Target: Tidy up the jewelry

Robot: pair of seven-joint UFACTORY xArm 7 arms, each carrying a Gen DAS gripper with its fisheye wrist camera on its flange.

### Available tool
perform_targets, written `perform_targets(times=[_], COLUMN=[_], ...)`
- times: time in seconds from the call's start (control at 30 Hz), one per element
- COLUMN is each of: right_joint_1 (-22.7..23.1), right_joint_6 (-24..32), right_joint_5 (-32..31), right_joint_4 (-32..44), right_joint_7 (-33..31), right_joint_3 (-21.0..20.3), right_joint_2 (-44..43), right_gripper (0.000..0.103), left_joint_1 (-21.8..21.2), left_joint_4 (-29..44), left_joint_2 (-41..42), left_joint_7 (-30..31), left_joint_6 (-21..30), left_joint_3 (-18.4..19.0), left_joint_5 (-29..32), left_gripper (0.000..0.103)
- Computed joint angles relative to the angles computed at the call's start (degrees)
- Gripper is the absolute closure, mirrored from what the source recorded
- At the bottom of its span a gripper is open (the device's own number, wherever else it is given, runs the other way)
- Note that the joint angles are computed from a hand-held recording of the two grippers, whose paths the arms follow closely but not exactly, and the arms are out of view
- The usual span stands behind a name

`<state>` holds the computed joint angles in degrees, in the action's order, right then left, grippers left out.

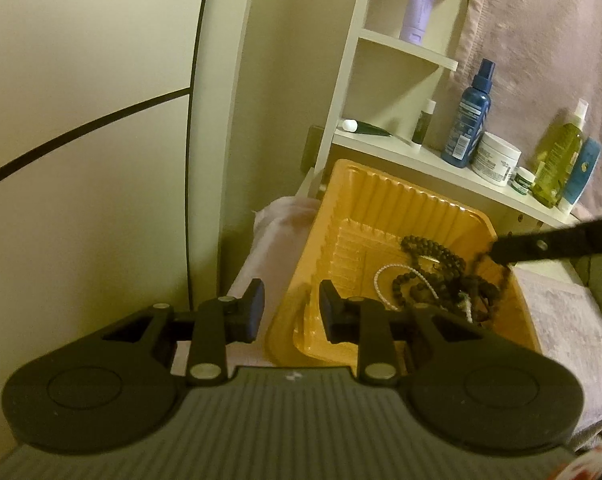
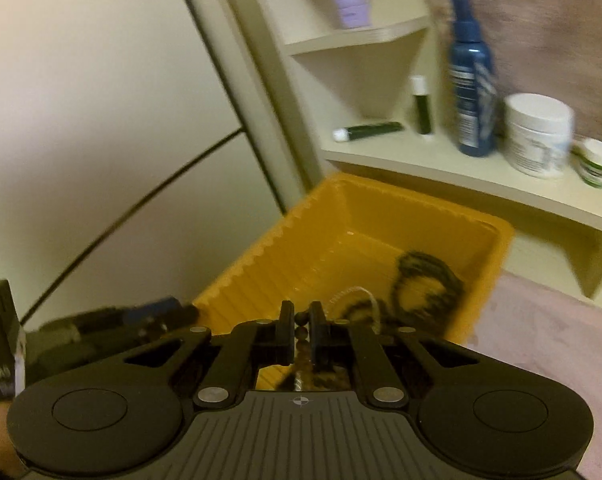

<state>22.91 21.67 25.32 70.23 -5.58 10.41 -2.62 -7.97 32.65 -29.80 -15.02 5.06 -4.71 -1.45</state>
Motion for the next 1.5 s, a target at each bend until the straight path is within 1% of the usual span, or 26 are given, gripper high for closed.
perform_targets(times=[0.07,0.13,0.2,0.27,0.33,0.4,0.47,0.57,0.6,0.63,0.7,0.73,0.77,0.8,0.87,0.93,1.0,1.07,1.13,1.23,1.3,1.4,1.5], right_joint_1=[0.1,-0.2,-0.5,-0.8,-1.1,-1.6,-2.6,-5.3,-5.7,-6.3,-7.8,-8.3,-8.6,-9.0,-9.5,-9.6,-10.0,-10.4,-10.8,-11.3,-11.2,-10.6,-9.7], right_joint_6=[0.2,0.3,-1.0,-1.8,-2.3,-3.1,-3.5,-3.3,-3.2,-2.9,-1.3,-0.6,0.2,1.3,4.3,6.5,9.0,11.5,14.0,18.2,19.8,22.0,24.2], right_joint_5=[-0.7,-4.1,-3.3,-3.2,-5.4,-7.6,-11.7,-19.6,-20.7,-21.9,-24.8,-25.7,-26.3,-26.7,-27.3,-27.5,-27.9,-28.2,-28.8,-30.0,-30.3,-29.7,-28.9], right_joint_4=[1.8,2.6,1.9,0.7,-1.0,-3.6,-6.8,-11.7,-13.5,-15.1,-17.9,-19.2,-20.5,-21.7,-23.3,-24.5,-25.9,-27.1,-27.9,-28.3,-28.9,-30.0,-30.7], right_joint_7=[-0.2,2.6,2.2,2.6,4.8,7.7,12.6,22.9,25.3,27.7,32.8,34.7,36.4,38.0,41.0,42.8,44.9,46.7,47.9,49.1,49.7,50.8,51.1], right_joint_3=[0.2,0.4,0.5,0.3,0.1,-0.1,0.1,1.5,1.6,1.9,3.1,3.4,3.6,3.7,4.0,4.0,4.3,4.6,5.0,5.8,6.2,6.3,6.2], right_joint_2=[1.8,2.9,2.6,1.7,0.2,-2.0,-4.9,-9.3,-11.0,-12.7,-16.4,-18.1,-20.1,-22.0,-25.5,-28.1,-31.3,-34.3,-36.9,-40.0,-41.9,-45.0,-47.3], right_gripper=[0.095,0.086,0.06,0.059,0.059,0.058,0.055,0.042,0.038,0.036,0.03,0.029,0.026,0.025,0.024,0.023,0.022,0.022,0.021,0.021,0.021,0.021,0.021], left_joint_1=[0.1,-0.2,-0.1,0.1,0.1,-0.1,-0.5,-1.3,-1.6,-2.1,-3.2,-3.7,-4.0,-4.1,-4.7,-5.3,-5.6,-5.7,-5.1,-7.1,-7.8,-9.0,-9.8], left_joint_4=[0.0,-0.3,-0.4,-0.6,-0.5,-0.4,-0.2,0.4,0.7,0.9,1.5,1.8,1.8,1.9,2.3,2.7,3.1,3.4,3.2,3.5,3.7,4.6,5.3], left_joint_2=[-0.2,-0.6,-0.9,-1.2,-1.4,-1.6,-1.9,-2.3,-2.5,-2.7,-3.2,-3.5,-4.0,-4.5,-5.4,-6.3,-7.3,-8.1,-9.4,-10.5,-11.1,-11.9,-12.6], left_joint_7=[-0.1,0.1,0.2,0.2,0.2,0.4,0.8,1.6,1.9,2.3,3.3,3.7,3.9,3.8,3.8,3.9,3.7,3.4,2.1,2.4,1.7,0.3,-0.7], left_joint_6=[0.3,0.6,0.9,1.0,1.4,1.9,2.5,3.8,4.5,5.2,6.8,7.6,8.0,8.6,10.0,11.6,13.2,14.6,15.3,17.6,19.2,23.0,24.7], left_joint_3=[-0.2,0.1,-0.1,-0.3,-0.4,-0.3,-0.3,-0.2,-0.2,-0.1,0.1,0.0,-0.2,-0.7,-1.3,-2.0,-2.9,-3.9,-5.6,-5.8,-6.3,-6.9,-7.5], left_joint_5=[0.1,0.1,0.3,0.4,0.5,0.6,0.7,0.7,0.7,0.7,0.4,0.3,0.2,0.1,0.0,0.0,0.3,0.7,1.6,1.6,1.3,0.6,0.2], left_gripper=[0.077,0.077,0.076,0.075,0.074,0.071,0.066,0.064,0.064,0.062,0.057,0.049,0.038,0.034,0.021,0.014,0.009,0.002,0.001,0.001,0.001,0.001,0.001])
